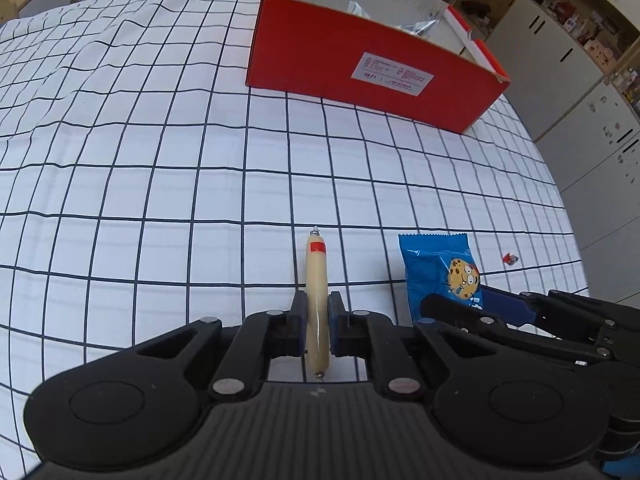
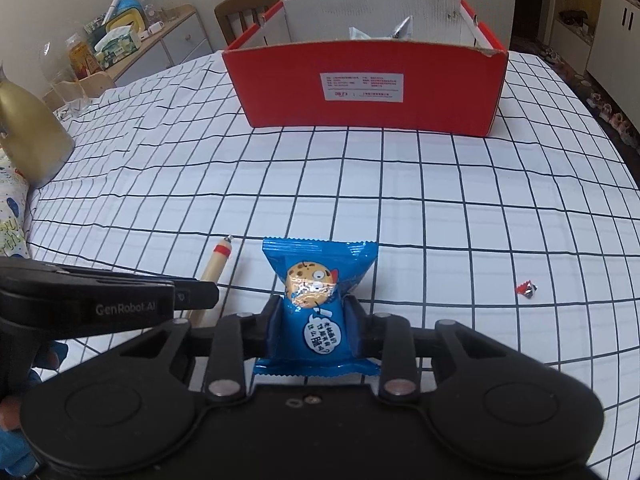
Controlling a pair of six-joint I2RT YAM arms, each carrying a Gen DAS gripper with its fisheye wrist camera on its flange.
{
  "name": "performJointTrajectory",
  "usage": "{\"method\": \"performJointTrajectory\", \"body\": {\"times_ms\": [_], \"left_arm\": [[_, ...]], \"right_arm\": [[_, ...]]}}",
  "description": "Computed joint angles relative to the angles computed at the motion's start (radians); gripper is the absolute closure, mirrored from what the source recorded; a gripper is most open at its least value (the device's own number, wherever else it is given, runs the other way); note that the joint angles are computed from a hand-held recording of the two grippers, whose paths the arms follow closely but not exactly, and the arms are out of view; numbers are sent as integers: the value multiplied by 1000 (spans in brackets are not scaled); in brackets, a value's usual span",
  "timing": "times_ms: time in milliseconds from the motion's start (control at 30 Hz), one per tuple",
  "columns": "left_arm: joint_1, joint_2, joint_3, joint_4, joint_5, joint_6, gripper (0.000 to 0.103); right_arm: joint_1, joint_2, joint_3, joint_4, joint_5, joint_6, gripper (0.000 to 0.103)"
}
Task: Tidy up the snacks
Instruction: 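Carry the blue cookie bag and sausage stick over the red box with both tools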
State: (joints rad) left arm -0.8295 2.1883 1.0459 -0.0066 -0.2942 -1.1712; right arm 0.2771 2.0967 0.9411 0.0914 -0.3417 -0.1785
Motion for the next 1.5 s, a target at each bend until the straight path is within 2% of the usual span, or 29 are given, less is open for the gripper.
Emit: {"method": "performJointTrajectory", "body": {"times_ms": [467,700,1133,1500], "left_arm": [[-55,-149,-19,-77,-91,12,93],[-51,-219,5,-115,-146,65,93],[34,-234,178,-193,-222,264,93],[127,-137,377,-257,-233,405,93]], "right_arm": [[-38,-195,-81,-27,-44,-3,72],[-48,-262,-67,-44,-53,-6,72],[-58,-248,109,-82,-49,-2,72],[-40,-112,350,-120,-24,-1,72]]}}
